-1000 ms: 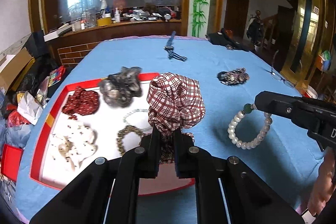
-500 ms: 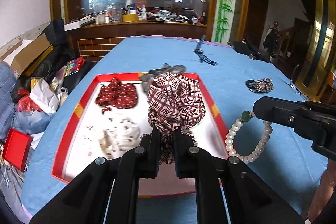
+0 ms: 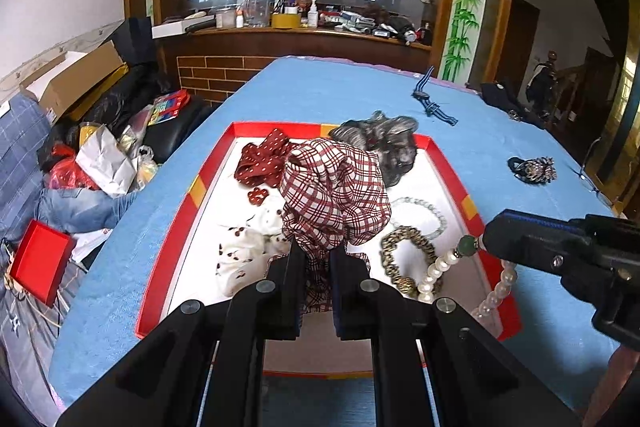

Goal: Organize jewelry
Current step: 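Lower both items into the tray and open both tools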

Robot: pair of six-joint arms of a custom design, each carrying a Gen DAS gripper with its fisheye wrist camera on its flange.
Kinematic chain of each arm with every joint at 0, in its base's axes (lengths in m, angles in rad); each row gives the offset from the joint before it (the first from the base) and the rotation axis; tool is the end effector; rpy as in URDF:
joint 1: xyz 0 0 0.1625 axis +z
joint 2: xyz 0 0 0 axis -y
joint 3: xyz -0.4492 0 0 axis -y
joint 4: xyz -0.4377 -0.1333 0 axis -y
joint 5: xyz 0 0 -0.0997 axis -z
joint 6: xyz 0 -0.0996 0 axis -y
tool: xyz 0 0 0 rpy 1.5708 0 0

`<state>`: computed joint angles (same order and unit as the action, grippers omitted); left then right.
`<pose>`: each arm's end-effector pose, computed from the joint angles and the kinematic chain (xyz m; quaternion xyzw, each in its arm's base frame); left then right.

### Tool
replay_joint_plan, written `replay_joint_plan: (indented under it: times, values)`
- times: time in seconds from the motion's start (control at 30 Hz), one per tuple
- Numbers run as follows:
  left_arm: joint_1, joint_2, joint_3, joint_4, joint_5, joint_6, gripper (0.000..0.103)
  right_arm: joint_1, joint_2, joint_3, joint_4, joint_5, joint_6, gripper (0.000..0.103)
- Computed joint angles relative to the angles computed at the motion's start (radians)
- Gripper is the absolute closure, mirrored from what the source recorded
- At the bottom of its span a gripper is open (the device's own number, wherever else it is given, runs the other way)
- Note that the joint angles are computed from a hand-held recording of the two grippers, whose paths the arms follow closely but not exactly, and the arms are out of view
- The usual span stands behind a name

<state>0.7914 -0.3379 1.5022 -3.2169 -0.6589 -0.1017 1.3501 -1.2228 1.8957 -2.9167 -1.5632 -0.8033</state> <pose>-0.3506 -0.6566 -0.0985 0.1908 0.8573 -0.3761 0.2954 -0.0083 -0.6494 0.2962 0.2723 -0.9038 0.2896 0.1586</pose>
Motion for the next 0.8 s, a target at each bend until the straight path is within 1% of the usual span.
replay_joint_plan:
  times: [0.2,0.8]
  values:
    - [0.009,0.007,-0.011,0.022,0.0,-0.006,0.093,-0.009,0.02,-0.019,0.003,-0.021,0.022,0.092]
    - [0.023,0.025,-0.035,0.065,0.005,-0.022,0.092,-0.026,0.044,-0.039,-0.008,-0.054,0.045,0.092]
